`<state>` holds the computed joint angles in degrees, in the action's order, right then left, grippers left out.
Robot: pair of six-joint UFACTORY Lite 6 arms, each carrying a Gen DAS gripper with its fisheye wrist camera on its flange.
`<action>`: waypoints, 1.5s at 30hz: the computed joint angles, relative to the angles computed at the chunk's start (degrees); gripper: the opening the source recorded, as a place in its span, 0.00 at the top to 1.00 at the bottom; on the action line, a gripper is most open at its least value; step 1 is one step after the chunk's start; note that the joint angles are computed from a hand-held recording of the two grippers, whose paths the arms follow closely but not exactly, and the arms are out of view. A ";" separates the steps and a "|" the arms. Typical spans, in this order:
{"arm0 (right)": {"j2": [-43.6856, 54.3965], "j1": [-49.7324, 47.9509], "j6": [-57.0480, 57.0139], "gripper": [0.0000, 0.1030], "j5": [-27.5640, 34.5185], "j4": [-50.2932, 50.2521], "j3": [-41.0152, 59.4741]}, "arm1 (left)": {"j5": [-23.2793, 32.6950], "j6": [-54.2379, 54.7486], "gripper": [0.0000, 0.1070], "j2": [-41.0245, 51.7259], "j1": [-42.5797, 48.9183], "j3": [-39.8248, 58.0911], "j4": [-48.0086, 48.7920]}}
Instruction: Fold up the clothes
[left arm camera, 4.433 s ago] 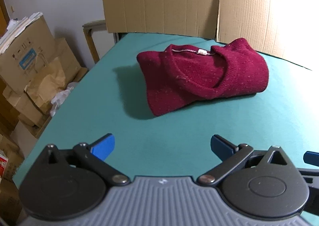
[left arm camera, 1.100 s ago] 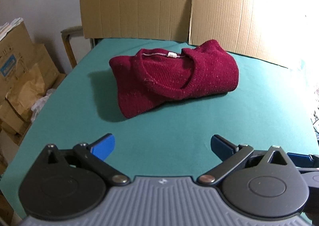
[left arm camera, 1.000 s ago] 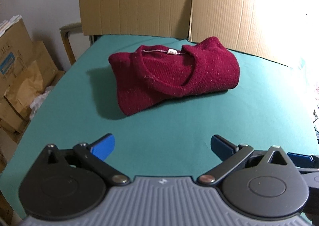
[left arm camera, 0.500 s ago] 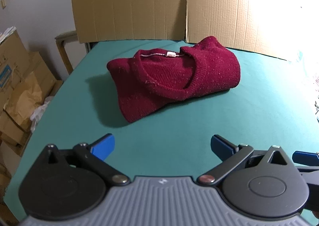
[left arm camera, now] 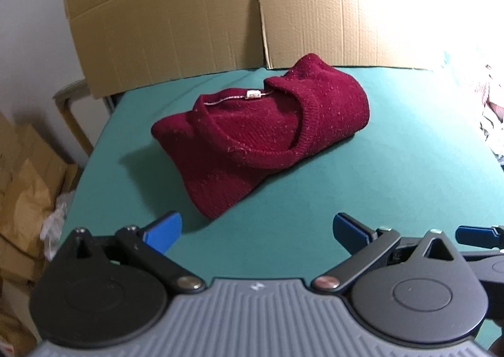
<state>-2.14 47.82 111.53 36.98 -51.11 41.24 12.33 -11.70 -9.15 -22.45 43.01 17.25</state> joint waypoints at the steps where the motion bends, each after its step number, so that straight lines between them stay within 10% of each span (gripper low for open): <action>1: 0.88 0.24 0.98 0.19 0.19 0.02 0.36 | -0.55 2.62 0.04 0.62 0.67 0.13 -1.54; 23: 5.20 -0.64 14.78 0.19 1.08 -5.02 4.24 | -1.88 31.04 0.04 7.93 8.21 4.59 -30.93; 45: 11.78 -6.65 -2.57 0.19 -2.11 -5.84 10.68 | 0.60 -21.86 0.04 12.70 4.33 8.57 14.17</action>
<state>9.64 41.17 108.96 34.88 -56.95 51.92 12.93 -33.56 3.55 -18.12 51.59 31.41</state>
